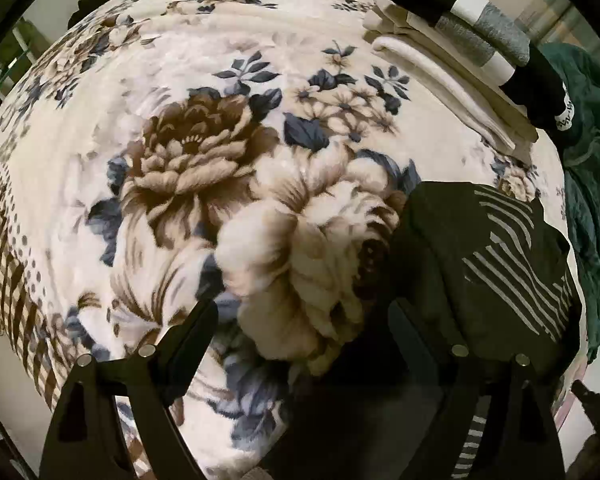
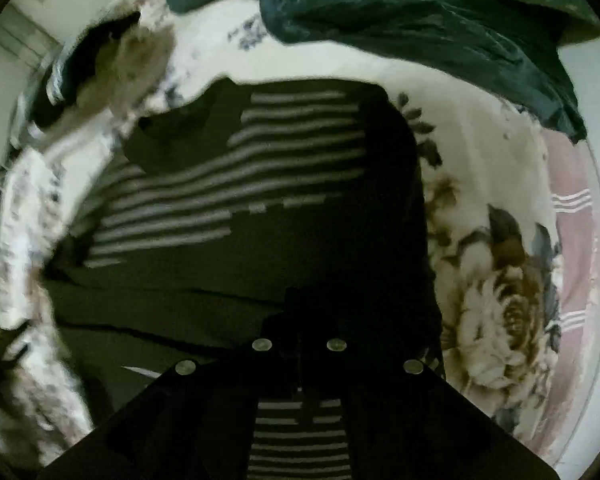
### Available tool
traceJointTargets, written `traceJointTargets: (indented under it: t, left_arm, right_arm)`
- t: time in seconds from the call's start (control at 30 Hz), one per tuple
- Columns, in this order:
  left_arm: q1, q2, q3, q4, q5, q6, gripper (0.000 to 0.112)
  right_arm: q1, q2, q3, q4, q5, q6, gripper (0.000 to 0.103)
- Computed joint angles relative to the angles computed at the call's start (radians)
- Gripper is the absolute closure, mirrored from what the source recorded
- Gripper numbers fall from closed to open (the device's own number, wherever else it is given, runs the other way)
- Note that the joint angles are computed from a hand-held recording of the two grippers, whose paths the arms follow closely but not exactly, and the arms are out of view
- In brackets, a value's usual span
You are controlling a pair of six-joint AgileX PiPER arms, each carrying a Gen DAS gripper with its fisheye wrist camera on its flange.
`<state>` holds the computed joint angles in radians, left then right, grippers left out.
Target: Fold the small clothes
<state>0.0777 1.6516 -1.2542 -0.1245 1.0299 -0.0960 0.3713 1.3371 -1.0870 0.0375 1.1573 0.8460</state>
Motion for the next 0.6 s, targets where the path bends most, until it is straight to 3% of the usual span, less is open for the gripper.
traceJointTargets:
  t: [0.03, 0.1, 0.13, 0.17, 0.3, 0.33, 0.37, 0.5, 0.6]
  left_arm:
    - [-0.006, 0.001, 0.001, 0.012, -0.005, -0.007, 0.026]
    - [-0.022, -0.002, 0.008, 0.050, -0.019, -0.028, 0.025]
    - [-0.027, -0.005, 0.013, 0.063, -0.025, -0.036, 0.025]
    - [-0.030, -0.007, 0.018, 0.069, -0.027, -0.040, 0.025]
    - [-0.029, -0.012, 0.029, 0.065, -0.021, -0.038, 0.026]
    - [-0.031, -0.014, 0.031, 0.069, -0.020, -0.036, 0.025]
    - [-0.033, -0.015, 0.031, 0.073, -0.019, -0.035, 0.025]
    - [-0.029, -0.020, 0.022, 0.074, -0.017, -0.020, 0.025]
    - [-0.033, -0.013, 0.013, 0.067, -0.020, -0.009, 0.025]
  right_arm:
    - [-0.049, -0.006, 0.004, 0.084, -0.025, -0.100, 0.101]
    - [-0.055, 0.039, -0.023, 0.142, -0.016, -0.201, 0.068]
    - [-0.027, 0.079, -0.042, 0.151, -0.016, -0.242, 0.041]
    - [-0.005, 0.100, -0.045, 0.157, -0.026, -0.263, 0.039]
    - [0.158, 0.256, -0.082, 0.133, -0.033, -0.286, 0.039]
    - [0.195, 0.293, -0.089, 0.105, -0.035, -0.262, 0.055]
    - [0.215, 0.306, -0.084, 0.081, -0.042, -0.229, 0.102]
    - [0.187, 0.177, 0.028, 0.028, -0.111, -0.001, 0.101]
    - [0.155, 0.044, 0.047, -0.044, -0.048, 0.121, 0.101]
